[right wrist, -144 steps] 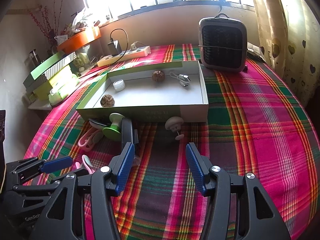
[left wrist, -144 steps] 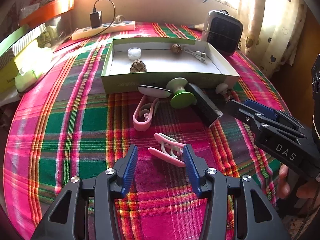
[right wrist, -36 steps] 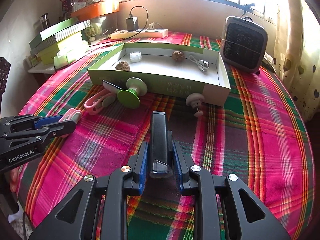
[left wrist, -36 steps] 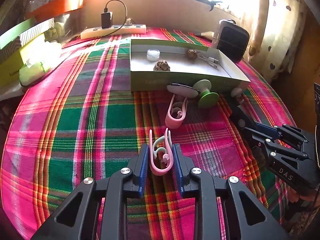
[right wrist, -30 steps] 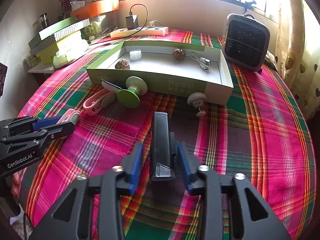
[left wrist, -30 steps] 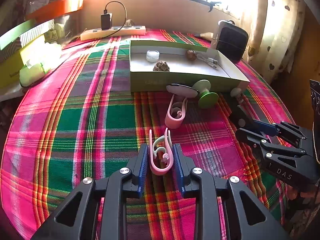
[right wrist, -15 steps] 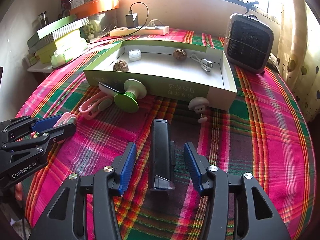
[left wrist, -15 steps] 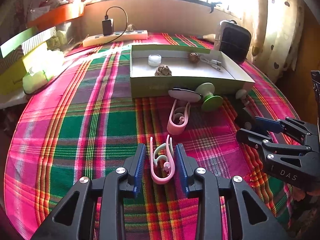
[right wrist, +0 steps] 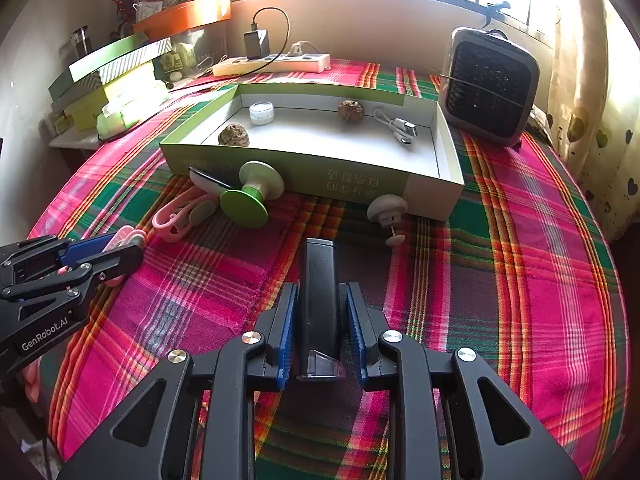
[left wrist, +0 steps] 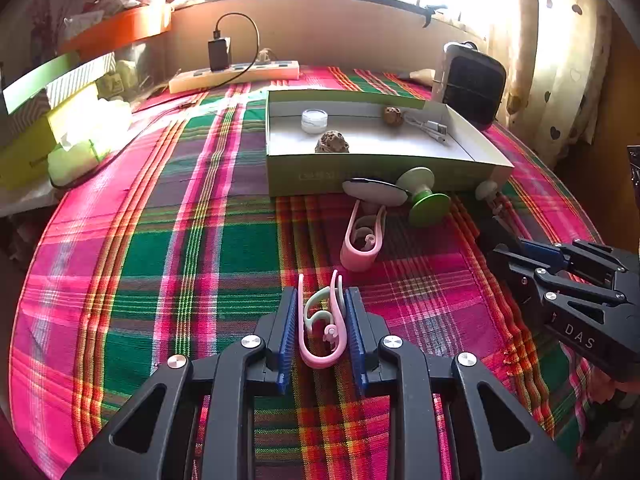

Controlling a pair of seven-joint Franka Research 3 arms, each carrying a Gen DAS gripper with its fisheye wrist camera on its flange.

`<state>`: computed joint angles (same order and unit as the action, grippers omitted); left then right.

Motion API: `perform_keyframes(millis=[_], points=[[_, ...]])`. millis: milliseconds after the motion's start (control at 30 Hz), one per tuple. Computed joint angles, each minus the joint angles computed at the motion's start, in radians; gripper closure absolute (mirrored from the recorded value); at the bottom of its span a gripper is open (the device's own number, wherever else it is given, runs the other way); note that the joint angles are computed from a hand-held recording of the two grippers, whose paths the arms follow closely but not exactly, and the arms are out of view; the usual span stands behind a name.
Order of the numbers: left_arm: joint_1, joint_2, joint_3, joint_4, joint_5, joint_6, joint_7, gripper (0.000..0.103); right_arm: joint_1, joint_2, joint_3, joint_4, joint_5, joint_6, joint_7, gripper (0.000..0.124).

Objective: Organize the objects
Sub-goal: 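Carry the pink clip in the left gripper and the stapler in the right gripper over the tray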

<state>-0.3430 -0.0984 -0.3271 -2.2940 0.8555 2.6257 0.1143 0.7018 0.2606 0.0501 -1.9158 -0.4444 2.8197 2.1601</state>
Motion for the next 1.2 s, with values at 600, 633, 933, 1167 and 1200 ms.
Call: perform_keyframes(millis=[600,633,933,1167,1200], points=[[0.001,-0.001,0.002,0.0,-0.008,0.003,0.008,0.081,0.0,0.0,0.0,0.001,0.0,-0.001,0.0,0.099],[0.001,-0.001,0.003,-0.001,-0.013,0.005,0.012,0.081,0.001,0.0,-0.001,0.001,0.0,-0.002,0.001,0.099],[0.003,0.0,0.004,0.002,-0.027,0.007,0.033,0.081,-0.001,0.001,0.001,0.002,0.008,0.0,-0.003,0.099],[0.007,0.004,0.011,0.005,-0.058,0.035,0.065,0.082,-0.011,-0.001,0.008,-0.001,0.035,0.016,-0.021,0.099],[0.007,0.004,0.01,0.009,-0.055,0.032,0.066,0.082,-0.01,-0.002,0.007,-0.002,0.037,0.019,-0.024,0.099]])
